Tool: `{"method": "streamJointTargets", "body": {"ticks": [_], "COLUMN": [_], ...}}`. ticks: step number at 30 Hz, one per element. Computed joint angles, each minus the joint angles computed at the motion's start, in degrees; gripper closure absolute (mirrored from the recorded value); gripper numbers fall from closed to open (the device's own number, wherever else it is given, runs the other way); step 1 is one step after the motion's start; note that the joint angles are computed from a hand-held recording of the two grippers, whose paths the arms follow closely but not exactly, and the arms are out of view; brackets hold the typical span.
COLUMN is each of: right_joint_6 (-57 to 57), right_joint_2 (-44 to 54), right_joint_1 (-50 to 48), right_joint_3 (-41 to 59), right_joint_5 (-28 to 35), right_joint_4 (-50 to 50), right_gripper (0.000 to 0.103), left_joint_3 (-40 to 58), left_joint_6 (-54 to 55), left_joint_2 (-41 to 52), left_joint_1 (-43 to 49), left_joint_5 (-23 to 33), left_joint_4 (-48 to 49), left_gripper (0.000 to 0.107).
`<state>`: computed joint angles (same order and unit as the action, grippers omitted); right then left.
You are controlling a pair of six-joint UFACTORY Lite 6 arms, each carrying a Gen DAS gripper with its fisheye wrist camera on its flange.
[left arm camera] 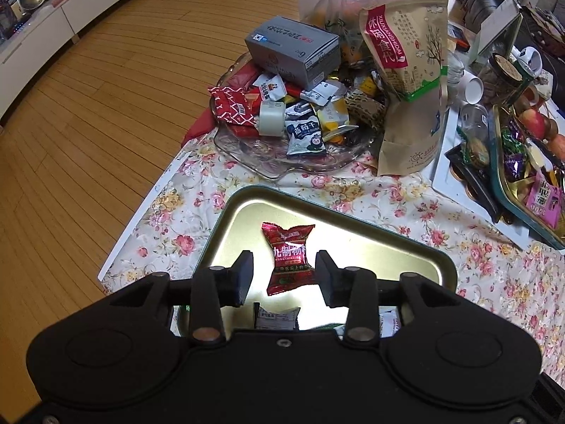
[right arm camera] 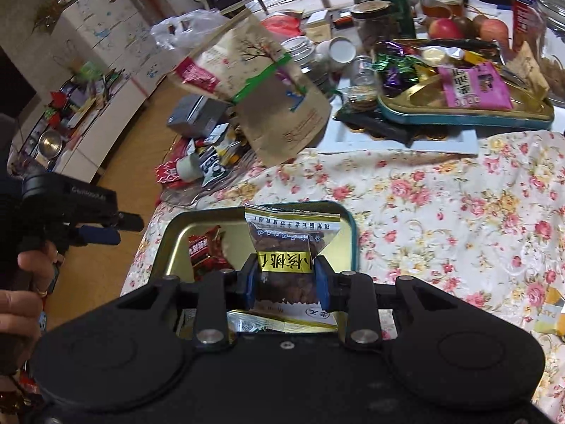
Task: Organize snacks
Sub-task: 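Carry both candies over the gold tray and open both grippers, then reach the right gripper to the yellow-and-silver packet and close on it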
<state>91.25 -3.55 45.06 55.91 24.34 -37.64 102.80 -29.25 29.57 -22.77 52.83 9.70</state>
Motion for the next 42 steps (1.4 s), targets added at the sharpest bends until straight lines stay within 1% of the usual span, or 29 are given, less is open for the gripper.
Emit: {"method": "streamJointTargets", "body": {"ticks": [4,8,11,15,20,26,33,38,40,42], "right_joint_6": [-5.09,-6.06,-4.23,-3.49,0.66,0.33,-4.69,-4.62,-1.55,-1.03], "right_joint_2": [0.96,1.58,1.16,0.44,-0.25,-1.00,-3.44,-7.12,-9.88,-12.11], "right_joint_1": [0.05,0.89,1.19,0.08,-0.57,-1.97,-5.52,-7.37,-8.29,-9.83], "right_joint_3": [0.95,1.99,1.92,1.32,0.27,-0.49,-3.37,-7.69,-10.71,-12.90], "right_joint_5": [-0.66,0.14,0.78,1.48,4.26,7.18,6.77,7.76,7.92,8.43], "right_joint_4": [3.81,3.61,1.88,2.13,-0.35,-0.41,4.99,4.12,1.73,1.55], "right_gripper": [0.066,0.066,0.066,0.066,0.066,0.064,0.064,0.064,0.064,0.064], "left_joint_3": [0.33,0.59,0.77,1.26,2.50,4.76,8.57,11.62,12.81,14.14], "left_joint_6": [0.52,0.55,0.53,0.88,0.85,1.00,0.29,0.01,0.30,0.52], "left_joint_2": [0.71,1.33,1.60,2.31,3.59,4.99,7.41,9.44,10.37,11.36], "left_joint_1": [-1.01,-2.32,-3.49,-5.01,-7.18,-10.04,-13.90,-17.18,-18.57,-19.98], "left_joint_5": [0.43,0.71,1.00,1.37,2.17,3.19,4.56,5.77,6.08,6.59], "left_joint_4": [-0.12,0.20,0.37,0.31,0.31,0.14,0.94,1.97,1.96,2.24], "left_gripper": [0.059,0.059,0.059,0.058,0.058,0.058,0.058,0.058,0.058,0.058]}}
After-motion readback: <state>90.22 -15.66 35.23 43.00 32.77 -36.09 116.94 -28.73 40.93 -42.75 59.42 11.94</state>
